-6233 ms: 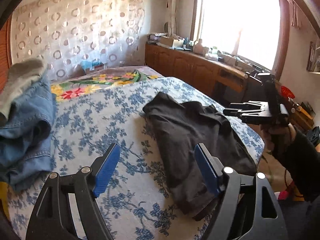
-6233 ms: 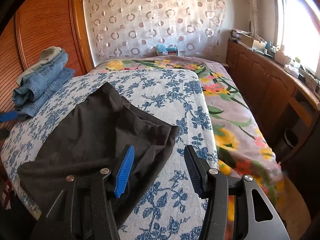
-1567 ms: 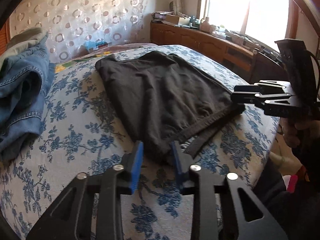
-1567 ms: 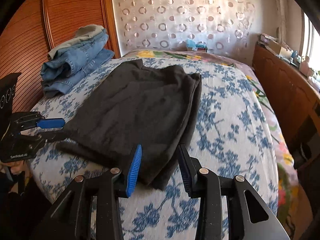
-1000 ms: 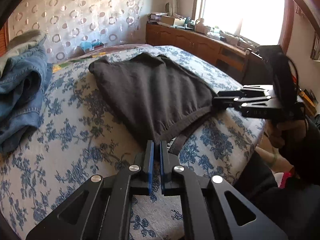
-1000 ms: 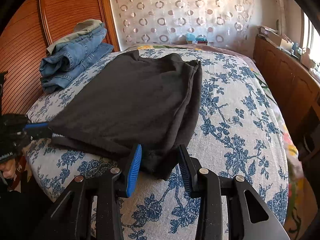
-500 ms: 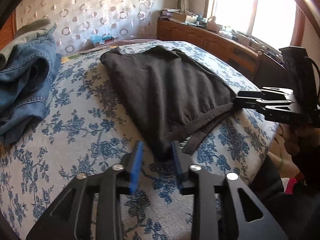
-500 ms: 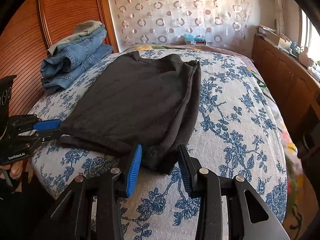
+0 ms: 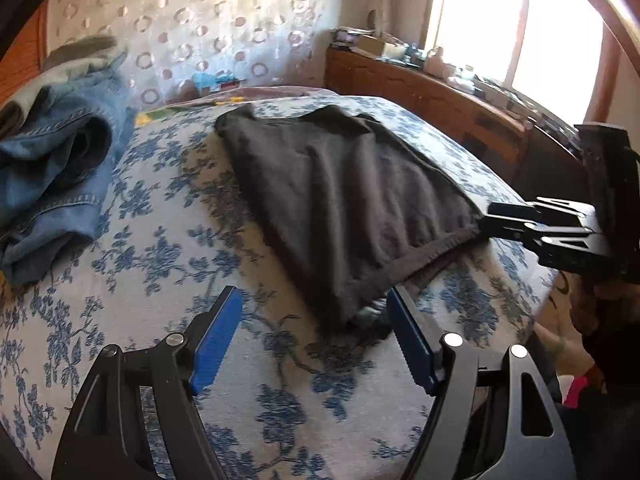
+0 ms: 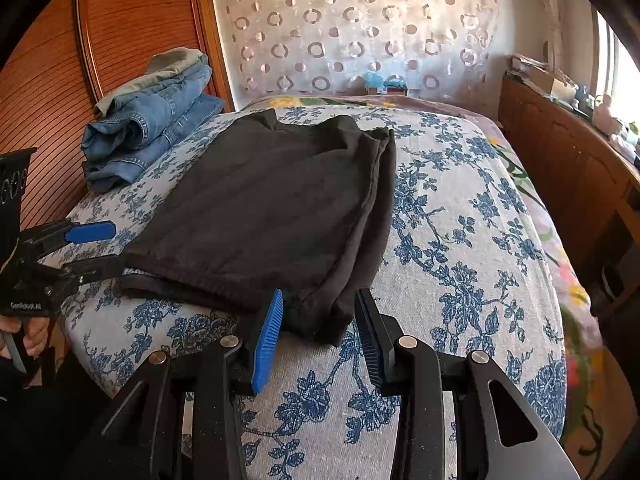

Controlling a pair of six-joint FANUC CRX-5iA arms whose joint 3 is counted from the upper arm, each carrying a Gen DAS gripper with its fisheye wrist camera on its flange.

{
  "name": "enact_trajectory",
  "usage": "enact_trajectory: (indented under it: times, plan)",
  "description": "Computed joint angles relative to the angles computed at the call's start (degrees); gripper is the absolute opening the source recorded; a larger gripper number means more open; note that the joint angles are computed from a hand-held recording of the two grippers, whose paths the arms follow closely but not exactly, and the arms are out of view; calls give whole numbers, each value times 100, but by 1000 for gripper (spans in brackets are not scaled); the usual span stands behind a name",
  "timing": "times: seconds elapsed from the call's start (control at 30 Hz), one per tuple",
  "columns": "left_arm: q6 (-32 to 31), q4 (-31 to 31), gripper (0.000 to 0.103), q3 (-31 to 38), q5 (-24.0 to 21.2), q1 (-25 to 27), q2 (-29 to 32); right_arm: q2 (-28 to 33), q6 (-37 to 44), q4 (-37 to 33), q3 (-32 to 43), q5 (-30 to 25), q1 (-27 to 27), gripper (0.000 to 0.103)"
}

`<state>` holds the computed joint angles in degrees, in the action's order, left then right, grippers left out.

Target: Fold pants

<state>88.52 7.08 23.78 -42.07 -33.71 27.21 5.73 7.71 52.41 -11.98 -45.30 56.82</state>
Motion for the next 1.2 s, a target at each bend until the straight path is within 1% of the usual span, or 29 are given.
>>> enact_trajectory:
  times: [0.13, 0.23, 0.27, 0.3, 0.33, 0.4, 0.6, 0.83, 0.9, 0.97, 1.0, 1.03, 1.07, 1.1, 1.2]
  plan:
    - [-355, 320, 75, -48, 30, -21, 37, -48, -9, -40, -52, 20, -3, 39]
    - [-338, 173, 75, 189, -170, -63, 177, -27, 91, -168, -2, 29, -18, 39]
    - [-272, 79, 75, 276, -245, -75, 219, -17, 113, -177, 9, 24, -23, 39]
    - [-64, -153, 73, 455, -403, -104, 291, -12, 135, -199, 21, 36, -33, 40]
    - [-20, -180, 72, 538, -477, -104, 339, -15, 140, -216, 21, 66, -43, 40]
    - [-232, 144, 69, 471, -433, -47, 363, -19, 145, -255, 25, 101, -64, 40]
    - [-423, 173, 51, 324, -314, -80, 289, -19, 48, -283, 4, 213, -108, 40]
    - [-431, 90, 49, 310, -258, -103, 283, 68, 422, -434, 145, 133, -69, 40]
    - [-430, 69, 43, 320, -255, -100, 284, 69, 462, -470, 157, 153, -79, 36]
    - [-515, 182, 37, 295, -219, -74, 294, 56, 438, -463, 133, 210, -93, 27]
    - [-602, 284, 33, 252, -178, -58, 290, 42, 456, -489, 116, 279, -109, 25]
    - [-629, 305, 32, 251, -170, -58, 294, 18, 475, -522, 91, 361, -127, 20]
    - [-649, 319, 30, 225, -141, -58, 282, 7, 441, -502, 68, 400, -135, 18]
    - [-693, 379, 25, 171, -91, -51, 265, -9, 406, -459, 35, 410, -131, 18]
    - [-767, 483, 18, 75, -8, -40, 220, -96, 225, -287, -99, 526, -120, 12]
